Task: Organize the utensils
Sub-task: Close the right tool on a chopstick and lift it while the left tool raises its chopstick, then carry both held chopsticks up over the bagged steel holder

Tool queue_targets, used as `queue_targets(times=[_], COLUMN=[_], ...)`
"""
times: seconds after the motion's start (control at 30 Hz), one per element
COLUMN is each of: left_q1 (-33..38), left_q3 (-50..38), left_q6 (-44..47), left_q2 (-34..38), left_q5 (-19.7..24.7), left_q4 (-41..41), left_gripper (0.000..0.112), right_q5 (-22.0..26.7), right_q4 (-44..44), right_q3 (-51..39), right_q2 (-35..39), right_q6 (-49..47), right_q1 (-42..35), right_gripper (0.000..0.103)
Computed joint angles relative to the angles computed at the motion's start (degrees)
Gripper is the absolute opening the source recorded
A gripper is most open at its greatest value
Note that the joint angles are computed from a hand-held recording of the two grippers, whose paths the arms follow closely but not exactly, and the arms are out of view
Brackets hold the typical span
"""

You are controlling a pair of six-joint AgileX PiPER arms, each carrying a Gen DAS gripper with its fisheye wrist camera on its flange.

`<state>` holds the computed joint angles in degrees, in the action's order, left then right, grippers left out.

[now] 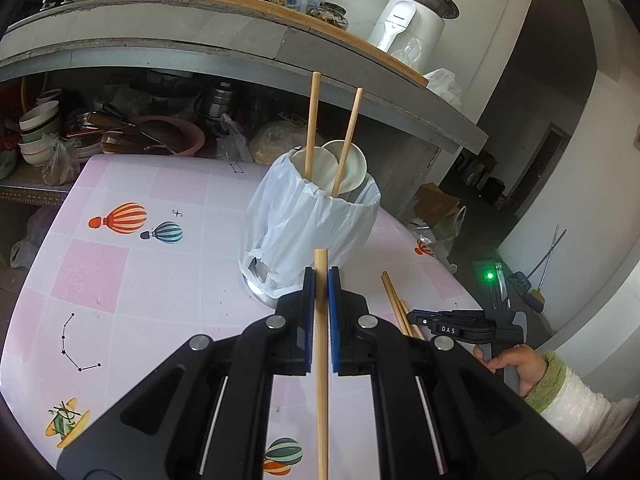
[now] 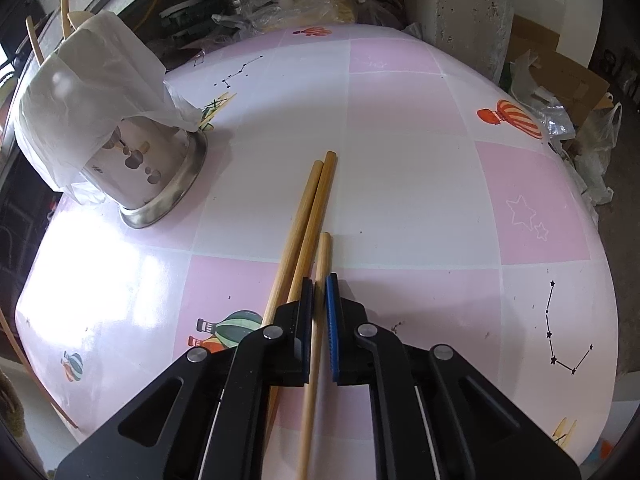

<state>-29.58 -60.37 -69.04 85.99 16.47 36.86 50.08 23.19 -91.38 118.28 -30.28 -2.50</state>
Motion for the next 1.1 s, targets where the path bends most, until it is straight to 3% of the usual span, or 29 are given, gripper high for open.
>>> queue_targets(times=[0.2,0.6,0.83,1.1], left_q1=[-0.73,-4.26,-7.69,-9.71], left_q3=[-0.29,-0.53,-1.92,-7.77], left_q6=[-0.31,-4.88,-9.51,-7.51], left_q2=[-0.72,-3.74,-6.58,-7.2], left_q5=[0.73,4.12,9.36,14.08], left_q4=[0.77,6.01,11.69,14.16], left_gripper=[0.006,0.006,0.006,0.006], right_q5=[-0.63,7.44,14.21,14.92], right_q4=[7.66,29.73,37.63,40.76], right_q3=[4.55,15.72,13.15,12.73], right_q2=[-5.38,-24.94,-27.29,-27.92], right_q6=[-5.25,-19.66,-22.4,-23.22], right_q1=[-3.07,-12.84,-14.98,-13.6], right_gripper=[0.006,0.006,0.006,0.006])
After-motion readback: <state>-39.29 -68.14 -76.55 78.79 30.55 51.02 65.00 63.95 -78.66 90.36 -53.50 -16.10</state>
